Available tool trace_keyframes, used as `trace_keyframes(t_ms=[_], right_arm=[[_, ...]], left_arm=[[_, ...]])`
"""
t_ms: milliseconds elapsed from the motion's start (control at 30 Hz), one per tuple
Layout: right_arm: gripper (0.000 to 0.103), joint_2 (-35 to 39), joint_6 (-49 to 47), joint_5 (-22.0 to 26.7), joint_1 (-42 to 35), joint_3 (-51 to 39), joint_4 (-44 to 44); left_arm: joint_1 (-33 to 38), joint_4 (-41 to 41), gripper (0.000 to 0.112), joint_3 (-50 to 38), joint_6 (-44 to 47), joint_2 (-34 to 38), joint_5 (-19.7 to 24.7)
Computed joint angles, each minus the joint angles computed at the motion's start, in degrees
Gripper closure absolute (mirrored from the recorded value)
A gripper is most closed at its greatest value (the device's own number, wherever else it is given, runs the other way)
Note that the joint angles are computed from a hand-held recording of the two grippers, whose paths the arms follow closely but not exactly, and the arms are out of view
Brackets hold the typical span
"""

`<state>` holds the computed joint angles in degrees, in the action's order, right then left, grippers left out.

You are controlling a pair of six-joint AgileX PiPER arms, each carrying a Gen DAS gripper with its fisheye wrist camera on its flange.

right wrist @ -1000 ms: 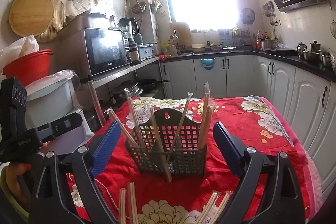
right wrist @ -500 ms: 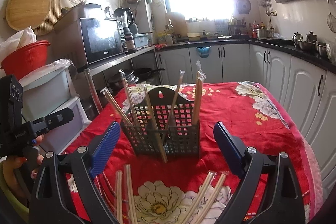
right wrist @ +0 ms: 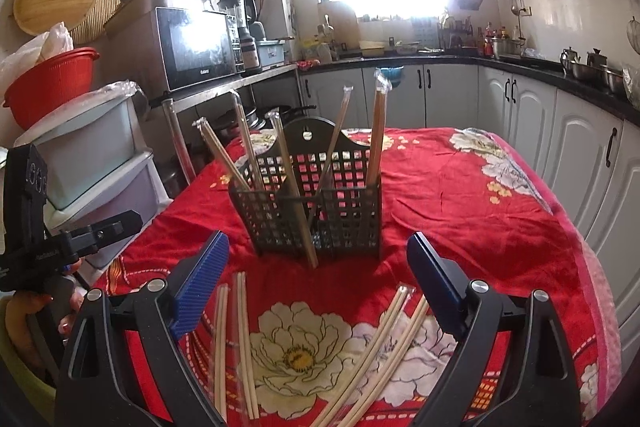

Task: Organize utensils
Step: 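Pull both open tools back from the caddy toward the remaining chopsticks, then grasp a wrapped chopstick with the left tool while the right tool grasps another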

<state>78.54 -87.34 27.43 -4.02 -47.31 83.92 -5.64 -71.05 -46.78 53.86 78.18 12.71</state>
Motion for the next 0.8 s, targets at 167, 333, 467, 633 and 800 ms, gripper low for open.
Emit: trace_keyframes(t_ms=[167,333,467,633,800], right_arm=[[0.015,-0.08,-1.62,-0.24,0.23,1.86,0.42],[0.015,-0.09,-3.72,-0.66,0.51,3.65,1.21],[0.015,0.02,-5.32,-0.79,0.42,4.75,2.01],[0.015,1.16,-5.01,-0.19,-0.35,5.19,1.29],[0.015,3.24,-1.09,0.37,-1.58,3.84,-2.02]], left_arm=[[-1.07,0.12,0.020,2.04,0.42,-0.13,-1.68],[-2.45,0.65,0.020,3.87,0.01,0.10,-2.84],[-2.80,1.80,0.020,4.85,-1.43,0.66,-2.87],[-3.37,1.84,0.020,5.05,-1.34,2.50,-2.75],[-4.43,3.74,0.020,4.57,-3.05,4.41,-2.16]])
